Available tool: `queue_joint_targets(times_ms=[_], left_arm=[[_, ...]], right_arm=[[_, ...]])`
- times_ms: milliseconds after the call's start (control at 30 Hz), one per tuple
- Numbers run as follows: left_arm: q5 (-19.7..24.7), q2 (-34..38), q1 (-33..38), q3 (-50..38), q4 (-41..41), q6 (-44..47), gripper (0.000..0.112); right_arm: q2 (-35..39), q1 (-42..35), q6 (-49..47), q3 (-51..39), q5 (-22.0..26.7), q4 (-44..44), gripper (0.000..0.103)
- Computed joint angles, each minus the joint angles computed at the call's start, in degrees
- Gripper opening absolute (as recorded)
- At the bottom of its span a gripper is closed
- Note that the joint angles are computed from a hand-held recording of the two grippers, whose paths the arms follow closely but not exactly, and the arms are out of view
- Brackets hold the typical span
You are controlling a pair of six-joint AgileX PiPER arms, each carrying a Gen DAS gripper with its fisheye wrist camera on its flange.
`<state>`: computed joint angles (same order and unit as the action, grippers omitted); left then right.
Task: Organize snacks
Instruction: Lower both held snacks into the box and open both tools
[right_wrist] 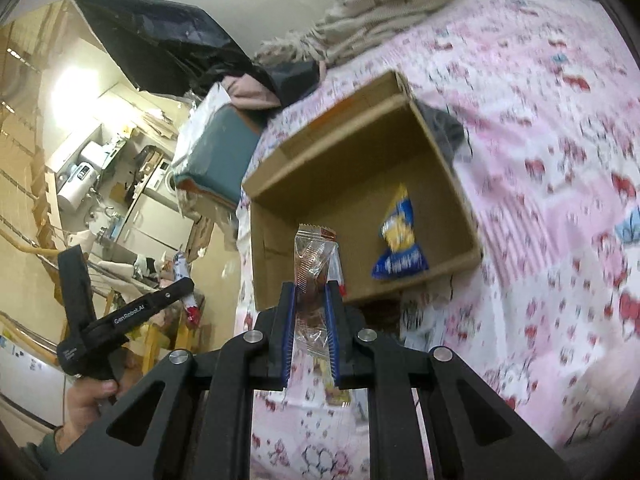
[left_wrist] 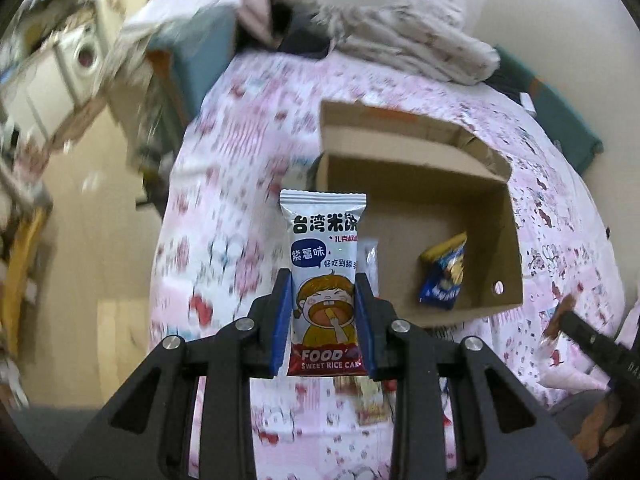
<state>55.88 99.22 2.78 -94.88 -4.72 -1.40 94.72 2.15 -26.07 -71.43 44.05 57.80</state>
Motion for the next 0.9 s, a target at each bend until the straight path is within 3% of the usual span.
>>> queue_joint_targets(times_ms=[267,667,900], left_arm=[[-3.4,5.4,-6.4,-4.5,4.6,1.7,0.026],[-2.7,17.8,-11.1,-13.4,6.4,0.6,0.026],[-4.8,20.9,-11.4,-14.1,6.5,1.6,0.026]], right_arm=[[6.0,-0.3,-3.6,-5.2,-2.2,0.9,0.015],[16.4,0.0,1.5,-15.4,-1.2,-3.5,0.015],[22.0,1.0,6.7,-21.6,0.0,-8.3,0.015]])
